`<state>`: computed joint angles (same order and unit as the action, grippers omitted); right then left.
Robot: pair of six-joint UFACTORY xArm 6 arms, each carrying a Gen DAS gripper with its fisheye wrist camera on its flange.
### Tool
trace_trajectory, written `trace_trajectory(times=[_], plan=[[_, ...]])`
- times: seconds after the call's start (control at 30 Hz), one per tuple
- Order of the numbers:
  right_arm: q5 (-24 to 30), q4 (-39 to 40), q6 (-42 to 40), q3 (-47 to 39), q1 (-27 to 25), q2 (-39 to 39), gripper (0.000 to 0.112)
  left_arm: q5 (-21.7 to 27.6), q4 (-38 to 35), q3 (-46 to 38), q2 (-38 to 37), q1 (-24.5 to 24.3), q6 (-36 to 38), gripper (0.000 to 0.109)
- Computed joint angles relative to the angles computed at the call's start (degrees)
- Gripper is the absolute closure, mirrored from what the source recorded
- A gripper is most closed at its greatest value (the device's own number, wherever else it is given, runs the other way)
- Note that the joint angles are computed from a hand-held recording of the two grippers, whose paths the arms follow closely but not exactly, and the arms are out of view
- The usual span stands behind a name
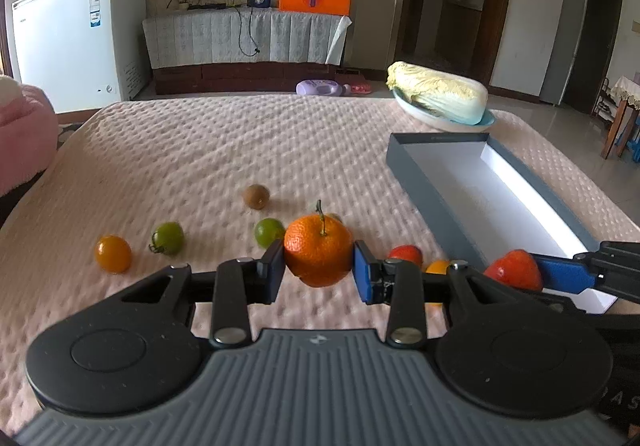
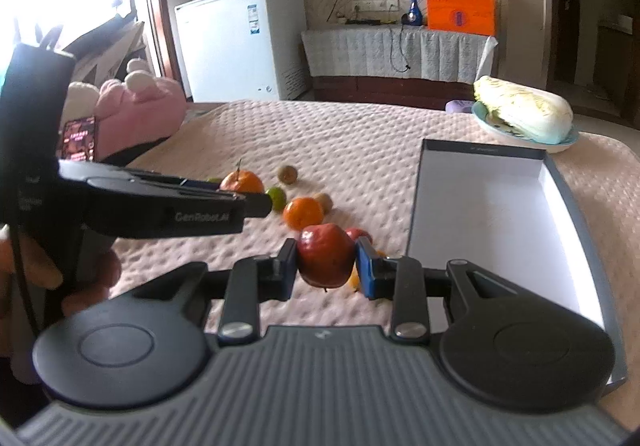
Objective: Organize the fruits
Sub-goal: 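Carry the tangerine into the white box and open the left gripper while right holds the apple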
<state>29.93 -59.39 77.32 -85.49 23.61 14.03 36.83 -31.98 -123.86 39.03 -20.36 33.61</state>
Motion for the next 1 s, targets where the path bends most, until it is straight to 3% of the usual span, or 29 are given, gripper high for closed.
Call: trace_trajectory(times=[0.53,1.0], plan=[[1.79,-3.96,5.55,5.71,-1.38,-5.48,0.078,-0.77,-1.68,0.17,-0.28,-3.63,1.74,0.067],[6.39,-4.88,8.54,12.54,-2.40,-11.70,0.078,-0.65,-4.33,-0.06,0.03,-7.42,4.92,0.067]])
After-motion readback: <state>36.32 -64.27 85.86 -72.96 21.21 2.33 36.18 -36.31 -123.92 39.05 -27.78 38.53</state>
